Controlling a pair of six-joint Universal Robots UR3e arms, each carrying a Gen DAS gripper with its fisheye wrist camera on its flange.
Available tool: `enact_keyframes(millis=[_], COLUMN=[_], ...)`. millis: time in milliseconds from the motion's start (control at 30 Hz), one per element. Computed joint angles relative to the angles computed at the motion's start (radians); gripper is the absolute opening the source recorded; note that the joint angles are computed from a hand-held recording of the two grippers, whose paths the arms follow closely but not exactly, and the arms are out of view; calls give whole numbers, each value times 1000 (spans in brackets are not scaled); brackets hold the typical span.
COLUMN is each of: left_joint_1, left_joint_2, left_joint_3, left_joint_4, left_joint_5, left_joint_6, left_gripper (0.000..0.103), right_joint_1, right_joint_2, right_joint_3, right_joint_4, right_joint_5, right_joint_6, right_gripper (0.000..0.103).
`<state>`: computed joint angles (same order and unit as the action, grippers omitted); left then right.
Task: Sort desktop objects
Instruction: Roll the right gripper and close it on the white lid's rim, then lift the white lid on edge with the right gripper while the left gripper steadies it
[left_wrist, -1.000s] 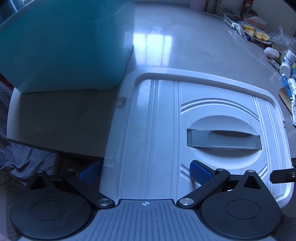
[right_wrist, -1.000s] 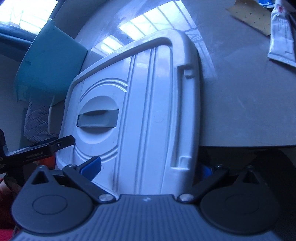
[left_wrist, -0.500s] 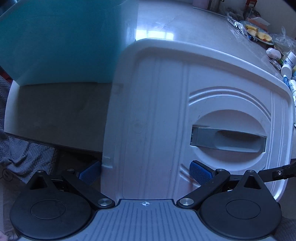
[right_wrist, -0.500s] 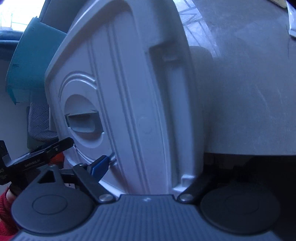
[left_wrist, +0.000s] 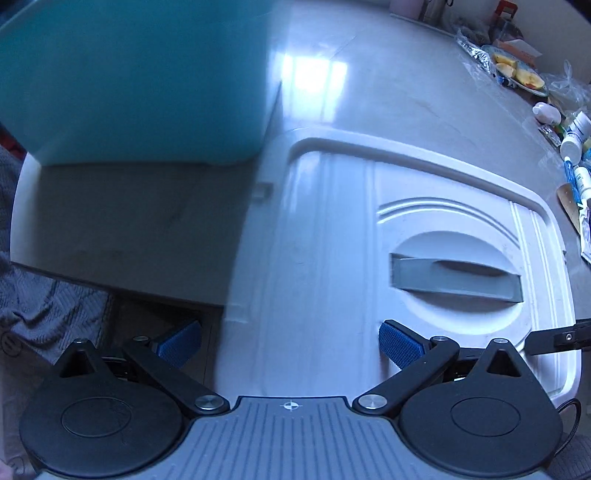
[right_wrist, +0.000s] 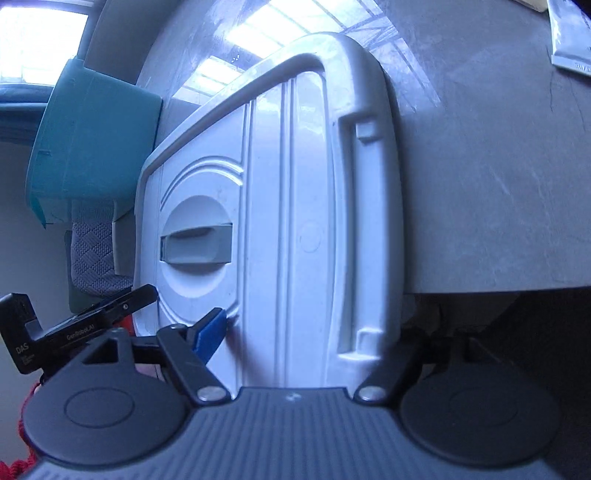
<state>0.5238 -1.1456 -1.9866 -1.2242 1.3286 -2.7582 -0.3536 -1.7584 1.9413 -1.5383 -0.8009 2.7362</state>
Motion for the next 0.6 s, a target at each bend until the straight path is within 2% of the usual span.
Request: enact_keyframes(millis=[67,167,233,333,400,500,600], left_joint_1=[83,203,234,237,226,248,258], left_joint_2=[5,-21,-61,-163,-214,-277,-301], left_joint_3=[18,62,80,125,144,159,92], left_joint_4=[-85,-264,-326,-387,-388,-445,-461], left_joint_5=[-71,-200,-244,-292,-302,-342,-373], left_joint_6=[95,307,414,482,477,541,585], left_gripper=[103,103,103,103,103,103,103], right_joint_1=[-7,-6,-1,1,-22,-25,-5], right_joint_2=[-1,7,51,90,97,107,125], right_joint_3=[-9,-32,-80,-123,-152,-161,-156], right_joint_4=[22,47,55,71,119,131,102], right_joint_5=[-5,-14,-20,-26,-38,-40,-40], right_joint_6=[-15,-33,-39,-47,-83,-88,-62], right_gripper=[77,77,77,77,77,77,77])
